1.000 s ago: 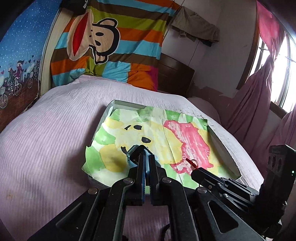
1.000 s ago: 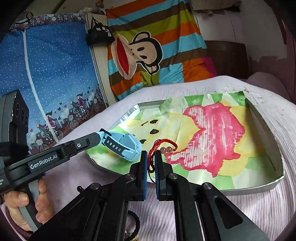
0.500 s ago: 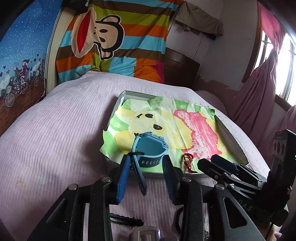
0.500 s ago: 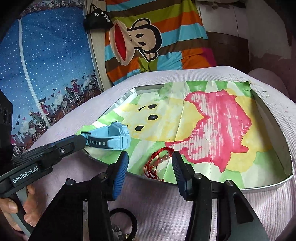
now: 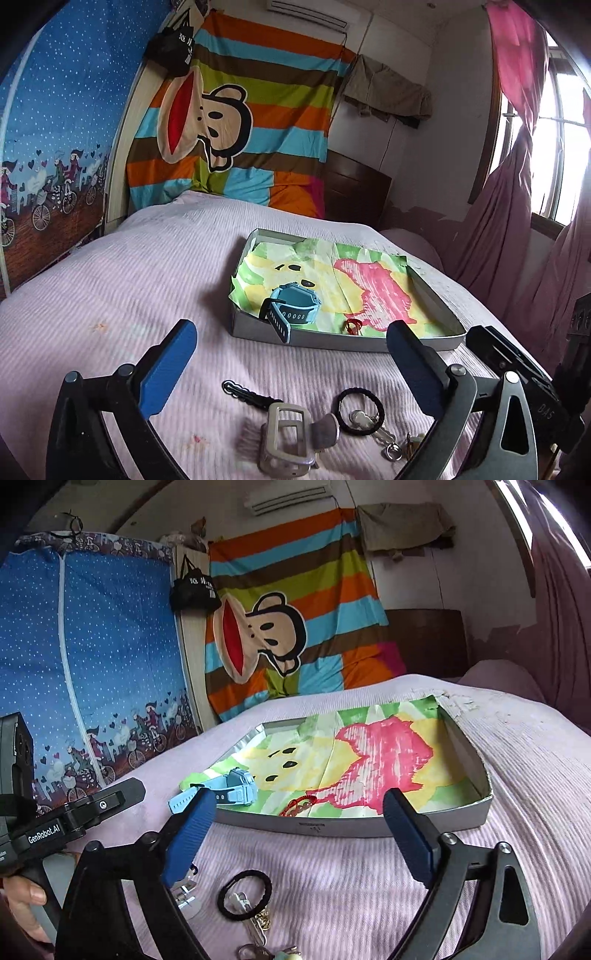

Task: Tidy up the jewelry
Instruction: 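Withdraw both open tools from the tray back toward the bed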

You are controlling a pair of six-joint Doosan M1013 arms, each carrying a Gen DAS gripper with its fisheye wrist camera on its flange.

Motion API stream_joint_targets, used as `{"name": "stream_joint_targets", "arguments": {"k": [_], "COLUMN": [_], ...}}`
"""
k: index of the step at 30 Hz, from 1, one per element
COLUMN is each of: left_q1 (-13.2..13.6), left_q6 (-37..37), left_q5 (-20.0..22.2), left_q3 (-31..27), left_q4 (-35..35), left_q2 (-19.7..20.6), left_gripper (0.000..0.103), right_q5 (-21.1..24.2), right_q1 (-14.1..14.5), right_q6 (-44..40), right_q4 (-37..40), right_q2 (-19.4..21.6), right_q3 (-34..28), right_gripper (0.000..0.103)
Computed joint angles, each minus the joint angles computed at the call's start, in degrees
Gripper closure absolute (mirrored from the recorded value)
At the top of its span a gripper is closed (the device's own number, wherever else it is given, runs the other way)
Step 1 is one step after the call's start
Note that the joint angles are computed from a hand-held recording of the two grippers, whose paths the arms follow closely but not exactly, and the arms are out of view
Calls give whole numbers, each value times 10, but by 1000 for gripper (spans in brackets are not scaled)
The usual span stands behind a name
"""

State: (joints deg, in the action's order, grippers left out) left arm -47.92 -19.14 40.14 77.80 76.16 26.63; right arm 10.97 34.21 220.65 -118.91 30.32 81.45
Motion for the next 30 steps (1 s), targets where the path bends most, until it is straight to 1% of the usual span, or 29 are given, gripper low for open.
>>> {"name": "stream_joint_targets", "arguments": {"k": [1,2,4,8,10,13,16,18,21,23,27,30], "left_q1": [-4,-7,-14,-29,-35,-43,-49,-53,-53,-51,-45,-39], "left_q6": [-7,-11,-22,-50,-58,-59,-57,-54,-38,-22,12,41], "left_q5": [4,9,20,43,55,69,76,78,66,56,33,14], "left_q3": [6,13,24,48,57,66,74,78,83,85,84,79], "left_q4": [11,21,45,86,98,108,108,101,78,59,19,-9], "left_q2": [-3,-6,-11,-21,-24,-25,-27,-28,-30,-30,-29,-27], "left_gripper": [0,0,0,0,0,0,0,0,0,0,0,0], "right_q5": [14,29,59,105,127,148,158,159,155,143,115,101], "right_q1": [2,4,9,18,24,29,34,36,37,36,28,26], "right_q6": [64,106,149,176,173,175,167,167,161,149,164,151], "right_q4": [-63,-105,-149,-177,-176,-185,-182,-181,-174,-161,-164,-151], "right_q2": [-6,-12,-23,-41,-49,-57,-64,-68,-71,-72,-70,-68], "right_q3": [12,25,47,85,101,120,136,144,153,155,157,158], "right_gripper": [4,1,1,1,1,1,1,1,1,1,1,1]}}
